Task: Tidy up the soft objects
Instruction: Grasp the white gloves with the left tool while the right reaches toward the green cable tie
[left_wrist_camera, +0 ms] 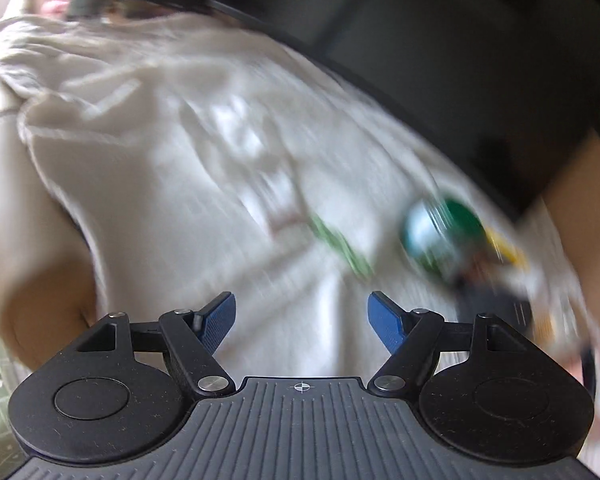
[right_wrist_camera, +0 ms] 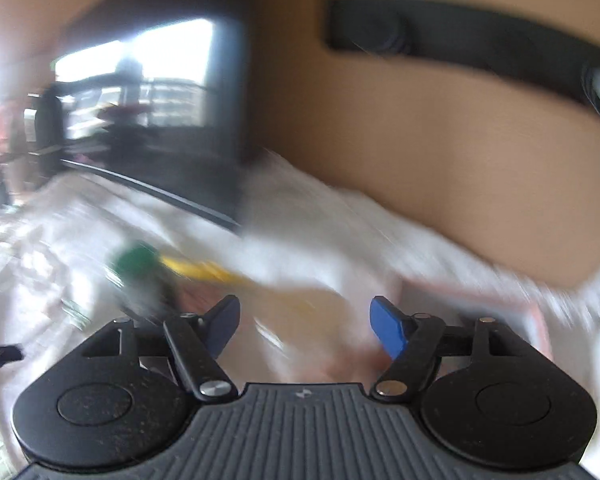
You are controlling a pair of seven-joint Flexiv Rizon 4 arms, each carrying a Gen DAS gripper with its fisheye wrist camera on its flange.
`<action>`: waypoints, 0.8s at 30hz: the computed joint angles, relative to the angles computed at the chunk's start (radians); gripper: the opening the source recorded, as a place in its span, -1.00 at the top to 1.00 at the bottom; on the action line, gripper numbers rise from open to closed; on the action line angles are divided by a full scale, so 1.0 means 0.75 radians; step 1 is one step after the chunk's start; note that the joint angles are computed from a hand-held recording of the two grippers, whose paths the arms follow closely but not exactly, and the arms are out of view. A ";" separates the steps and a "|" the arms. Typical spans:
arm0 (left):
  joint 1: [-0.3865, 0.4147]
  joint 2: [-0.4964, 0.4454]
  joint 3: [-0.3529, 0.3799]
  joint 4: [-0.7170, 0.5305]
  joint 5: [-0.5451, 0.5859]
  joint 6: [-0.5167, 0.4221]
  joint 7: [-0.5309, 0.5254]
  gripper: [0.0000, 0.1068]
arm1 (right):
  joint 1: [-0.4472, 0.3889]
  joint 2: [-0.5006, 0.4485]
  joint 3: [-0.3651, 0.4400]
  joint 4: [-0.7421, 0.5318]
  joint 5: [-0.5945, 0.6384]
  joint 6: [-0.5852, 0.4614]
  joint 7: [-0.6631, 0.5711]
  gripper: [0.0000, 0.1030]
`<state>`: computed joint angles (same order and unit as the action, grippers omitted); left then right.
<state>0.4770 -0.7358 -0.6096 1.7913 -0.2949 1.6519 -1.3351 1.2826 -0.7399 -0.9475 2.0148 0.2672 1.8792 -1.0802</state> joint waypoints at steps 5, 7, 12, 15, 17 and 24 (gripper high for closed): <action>-0.087 -0.102 0.136 -0.279 -0.061 -0.122 0.047 -0.46 | 0.000 -0.109 -0.050 -0.326 -0.090 -0.164 0.107 -0.47; -0.164 -0.137 0.235 -0.386 -0.105 -0.213 0.043 -0.46 | -0.053 -0.128 0.000 -0.457 -0.131 -0.241 0.194 -0.47; -0.279 -0.252 0.366 -0.587 -0.218 -0.310 0.007 -0.46 | -0.204 -0.082 0.258 -0.544 -0.283 -0.291 0.196 -0.47; -0.283 -0.318 0.341 -0.666 -0.294 -0.317 0.011 -0.46 | -0.202 -0.106 0.280 -0.486 -0.382 -0.272 0.168 -0.47; -0.308 -0.362 0.355 -0.739 -0.321 -0.340 0.004 -0.46 | -0.242 -0.107 0.346 -0.455 -0.442 -0.255 0.151 -0.47; -0.412 -0.458 0.383 -0.936 -0.232 -0.422 0.252 -0.46 | -0.386 -0.137 0.555 -0.422 -0.632 -0.156 0.068 -0.50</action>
<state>0.1683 -1.0793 -0.3226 1.0892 -0.4692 1.3354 -1.1462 0.9932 -0.8425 -0.5315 1.6980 -0.2068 1.7621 -1.0293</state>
